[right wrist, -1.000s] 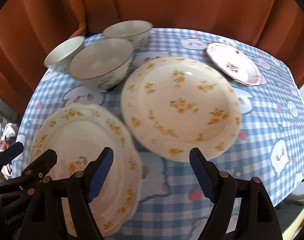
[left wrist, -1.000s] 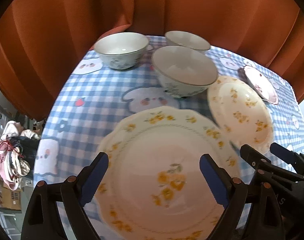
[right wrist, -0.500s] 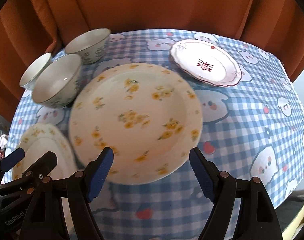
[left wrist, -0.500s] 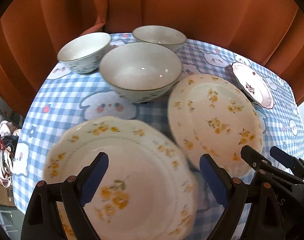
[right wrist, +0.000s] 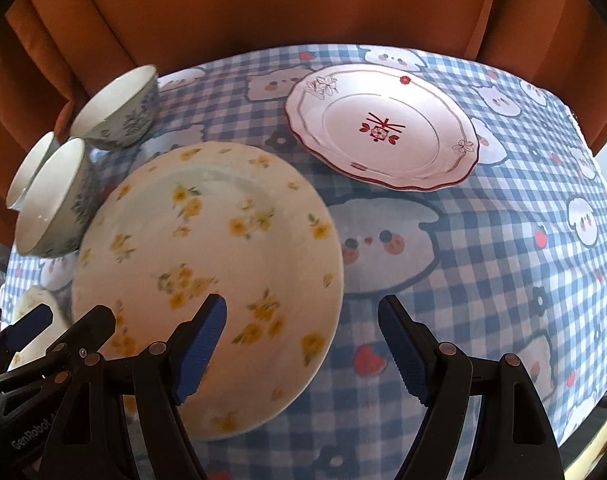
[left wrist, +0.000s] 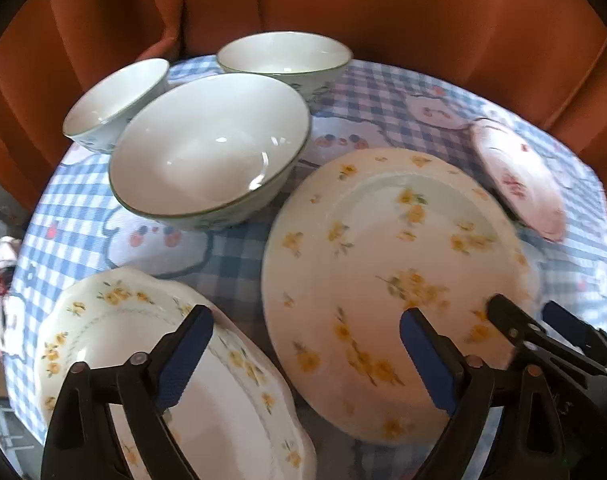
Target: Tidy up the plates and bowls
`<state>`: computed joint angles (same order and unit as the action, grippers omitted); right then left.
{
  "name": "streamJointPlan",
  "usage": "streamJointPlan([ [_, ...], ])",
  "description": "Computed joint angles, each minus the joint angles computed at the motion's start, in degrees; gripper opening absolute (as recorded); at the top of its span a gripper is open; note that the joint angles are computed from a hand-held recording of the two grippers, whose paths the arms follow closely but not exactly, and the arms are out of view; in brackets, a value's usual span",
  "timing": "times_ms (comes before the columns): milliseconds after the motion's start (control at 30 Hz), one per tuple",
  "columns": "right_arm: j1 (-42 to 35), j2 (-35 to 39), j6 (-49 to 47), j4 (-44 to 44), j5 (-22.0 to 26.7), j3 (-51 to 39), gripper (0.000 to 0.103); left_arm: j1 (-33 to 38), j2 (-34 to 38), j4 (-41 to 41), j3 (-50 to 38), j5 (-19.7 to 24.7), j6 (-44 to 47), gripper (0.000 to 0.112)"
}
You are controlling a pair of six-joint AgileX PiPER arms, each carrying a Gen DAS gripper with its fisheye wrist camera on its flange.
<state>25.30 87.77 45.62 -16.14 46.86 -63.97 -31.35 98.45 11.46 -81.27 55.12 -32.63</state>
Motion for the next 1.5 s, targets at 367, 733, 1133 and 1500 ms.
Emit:
streamJointPlan([
  [367,-4.81,4.92,-5.87,4.71,-5.31,-1.65,0.078,0.10,5.71,-0.60,-5.23,0.37,1.24,0.083],
  [733,-6.52,6.93,-11.82,9.38,-8.46,-2.45,0.058,-1.49,8.29,0.74,-6.77,1.31,1.00,0.076],
  [1133,-8.98,0.22,-10.81,8.73,-6.51,4.53,0.057,-6.39,8.01,-1.38,-6.34,2.15,2.02,0.076],
  [1500,-10.47,-2.10,-12.80,7.47,-8.21,7.79,0.062,-9.76,9.25,2.35,-7.05,2.56,-5.81,0.086],
])
